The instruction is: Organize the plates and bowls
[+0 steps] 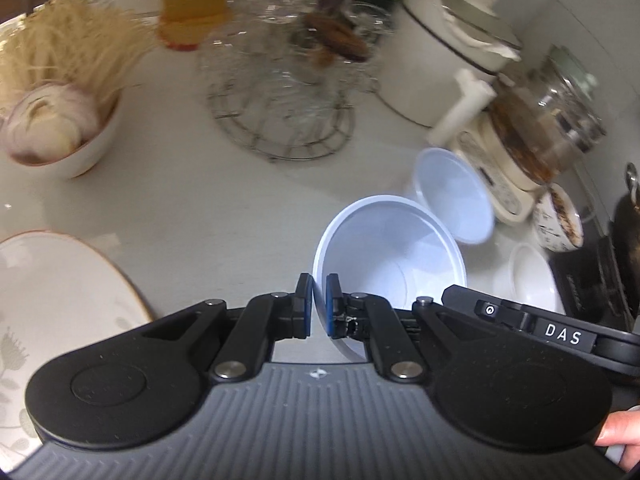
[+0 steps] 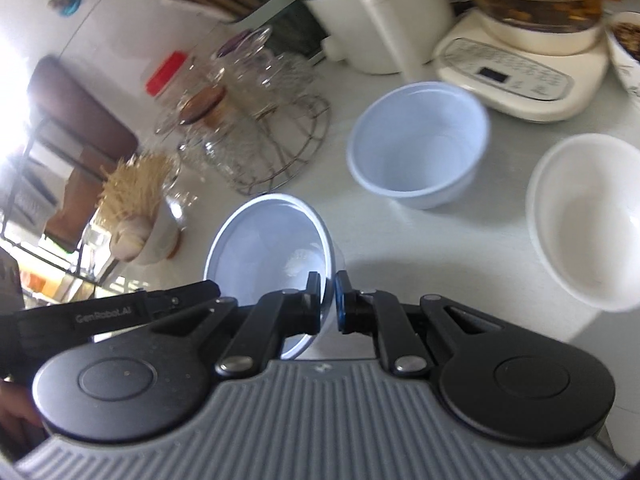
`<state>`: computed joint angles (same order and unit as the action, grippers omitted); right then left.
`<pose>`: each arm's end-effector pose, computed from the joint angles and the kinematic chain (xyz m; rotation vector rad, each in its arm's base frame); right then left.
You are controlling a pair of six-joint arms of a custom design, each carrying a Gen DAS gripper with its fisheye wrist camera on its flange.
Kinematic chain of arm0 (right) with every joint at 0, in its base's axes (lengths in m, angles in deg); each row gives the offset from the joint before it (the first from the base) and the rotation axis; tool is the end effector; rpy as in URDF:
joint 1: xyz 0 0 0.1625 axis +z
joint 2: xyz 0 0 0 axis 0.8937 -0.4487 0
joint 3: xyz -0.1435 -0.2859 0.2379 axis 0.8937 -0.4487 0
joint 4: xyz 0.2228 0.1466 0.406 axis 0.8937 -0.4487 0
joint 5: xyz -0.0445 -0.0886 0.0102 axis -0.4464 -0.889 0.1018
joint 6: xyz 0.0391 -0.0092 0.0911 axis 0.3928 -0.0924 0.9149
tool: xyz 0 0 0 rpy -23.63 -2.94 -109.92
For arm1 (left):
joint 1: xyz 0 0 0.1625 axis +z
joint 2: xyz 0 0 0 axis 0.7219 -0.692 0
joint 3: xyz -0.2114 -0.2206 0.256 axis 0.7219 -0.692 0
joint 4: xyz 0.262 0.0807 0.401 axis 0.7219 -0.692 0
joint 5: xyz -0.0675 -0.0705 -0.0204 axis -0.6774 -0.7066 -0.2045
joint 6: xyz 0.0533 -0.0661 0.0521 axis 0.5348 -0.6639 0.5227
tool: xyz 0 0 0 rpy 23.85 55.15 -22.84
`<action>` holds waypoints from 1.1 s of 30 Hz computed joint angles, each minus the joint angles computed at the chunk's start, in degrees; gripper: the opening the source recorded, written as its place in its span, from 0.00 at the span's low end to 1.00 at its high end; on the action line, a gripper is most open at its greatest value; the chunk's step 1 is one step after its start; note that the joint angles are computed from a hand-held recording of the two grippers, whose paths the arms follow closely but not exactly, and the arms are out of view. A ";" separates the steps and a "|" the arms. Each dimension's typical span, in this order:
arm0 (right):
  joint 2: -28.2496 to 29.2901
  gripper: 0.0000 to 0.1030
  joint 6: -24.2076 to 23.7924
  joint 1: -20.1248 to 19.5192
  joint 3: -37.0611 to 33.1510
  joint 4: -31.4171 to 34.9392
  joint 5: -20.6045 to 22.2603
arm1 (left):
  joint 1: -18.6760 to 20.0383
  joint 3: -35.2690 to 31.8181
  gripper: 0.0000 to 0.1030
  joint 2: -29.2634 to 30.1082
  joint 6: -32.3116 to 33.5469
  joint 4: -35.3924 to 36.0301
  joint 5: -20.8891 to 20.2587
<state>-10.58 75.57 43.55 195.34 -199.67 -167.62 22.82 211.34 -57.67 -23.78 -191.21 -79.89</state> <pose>0.2828 -0.5361 -0.0248 0.5608 -2.8820 0.5589 0.0222 -0.5026 0.2814 -0.2398 2.4702 -0.8763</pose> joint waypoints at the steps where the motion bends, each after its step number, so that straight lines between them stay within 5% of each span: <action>1: 0.46 0.10 -0.35 0.10 -0.49 0.62 0.10 | 0.12 0.03 0.08 0.00 -0.42 0.15 0.61; 28: 4.09 0.13 -3.09 -1.28 -6.40 11.12 2.35 | 1.14 -1.47 0.10 1.97 -7.87 6.33 5.25; 31: 3.85 0.14 -3.76 -1.04 -5.87 9.97 2.60 | 0.65 -1.14 0.23 1.09 -8.79 6.84 5.87; 33: 3.73 0.29 -3.88 -0.69 -5.48 8.75 1.91 | -0.12 -0.74 0.39 0.37 -9.87 7.41 7.22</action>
